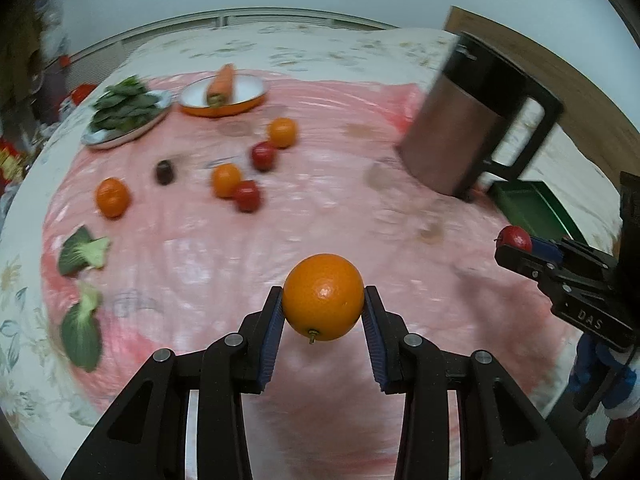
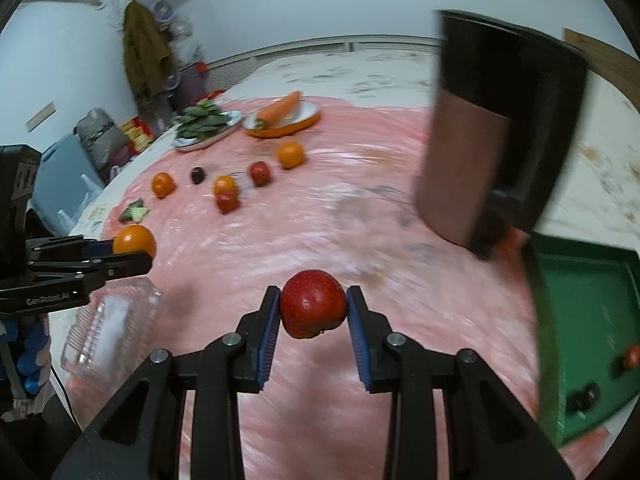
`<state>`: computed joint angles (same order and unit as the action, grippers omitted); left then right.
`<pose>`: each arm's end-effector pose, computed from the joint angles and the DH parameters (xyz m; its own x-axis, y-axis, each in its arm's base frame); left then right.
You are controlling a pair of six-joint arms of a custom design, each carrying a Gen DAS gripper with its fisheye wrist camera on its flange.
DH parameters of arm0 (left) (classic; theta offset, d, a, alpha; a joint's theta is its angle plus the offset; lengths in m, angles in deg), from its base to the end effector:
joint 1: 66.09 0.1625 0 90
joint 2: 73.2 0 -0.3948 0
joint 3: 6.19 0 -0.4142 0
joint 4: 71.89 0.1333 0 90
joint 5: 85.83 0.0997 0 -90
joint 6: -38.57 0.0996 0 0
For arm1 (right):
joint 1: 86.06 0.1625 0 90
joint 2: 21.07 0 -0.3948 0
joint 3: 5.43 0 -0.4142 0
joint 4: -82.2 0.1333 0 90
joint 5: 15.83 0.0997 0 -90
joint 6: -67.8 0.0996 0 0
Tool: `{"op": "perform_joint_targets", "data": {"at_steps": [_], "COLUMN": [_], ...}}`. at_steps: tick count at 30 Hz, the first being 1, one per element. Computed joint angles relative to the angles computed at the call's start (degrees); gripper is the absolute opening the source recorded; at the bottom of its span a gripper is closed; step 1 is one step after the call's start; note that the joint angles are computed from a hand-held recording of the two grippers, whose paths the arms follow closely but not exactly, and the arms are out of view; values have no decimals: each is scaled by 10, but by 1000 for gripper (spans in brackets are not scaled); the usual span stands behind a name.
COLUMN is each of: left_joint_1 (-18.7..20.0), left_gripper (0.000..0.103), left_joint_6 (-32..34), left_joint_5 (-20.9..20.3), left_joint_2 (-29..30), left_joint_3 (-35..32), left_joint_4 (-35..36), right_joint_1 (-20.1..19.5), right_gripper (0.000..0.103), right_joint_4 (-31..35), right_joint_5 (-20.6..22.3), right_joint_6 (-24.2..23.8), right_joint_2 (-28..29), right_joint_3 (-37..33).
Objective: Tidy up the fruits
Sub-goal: 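Carry orange and tomato to the green tray and lower them inside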
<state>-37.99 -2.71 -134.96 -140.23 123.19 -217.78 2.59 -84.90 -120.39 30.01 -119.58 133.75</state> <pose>-0.2919 -0.3809 0.0730 -0.7971 0.2186 -0.5628 0.4666 0.8147 -0.3444 0.0990 -0.3956 0.2647 -0.7735 -0.3569 0.5237 -0.5758 0.7411 -0.3453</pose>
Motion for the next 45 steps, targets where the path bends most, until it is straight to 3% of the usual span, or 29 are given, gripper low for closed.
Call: {"op": "perform_joint_targets", "data": {"at_steps": [12, 22, 30, 37, 45], "left_joint_1": [-36, -43, -44, -36, -28], "left_gripper": [33, 33, 33, 33, 34], "left_joint_6": [76, 161, 213, 224, 235], "left_joint_5": [-81, -144, -174, -171, -173], "left_joint_2": [155, 296, 413, 501, 538], "left_joint_3": [-117, -264, -405, -514, -548], "left_joint_4": [-63, -67, -30, 22, 42], "right_joint_1": [-155, -288, -332, -354, -362], "right_gripper": [28, 28, 28, 28, 28], "right_joint_4": [37, 28, 17, 7, 3], "right_joint_5": [46, 99, 102, 107, 119], "right_joint_6": [-31, -36, -38, -53, -69], "right_joint_2": [-164, -194, -159, -148, -144], "right_joint_3": [7, -27, -49, -56, -57]}}
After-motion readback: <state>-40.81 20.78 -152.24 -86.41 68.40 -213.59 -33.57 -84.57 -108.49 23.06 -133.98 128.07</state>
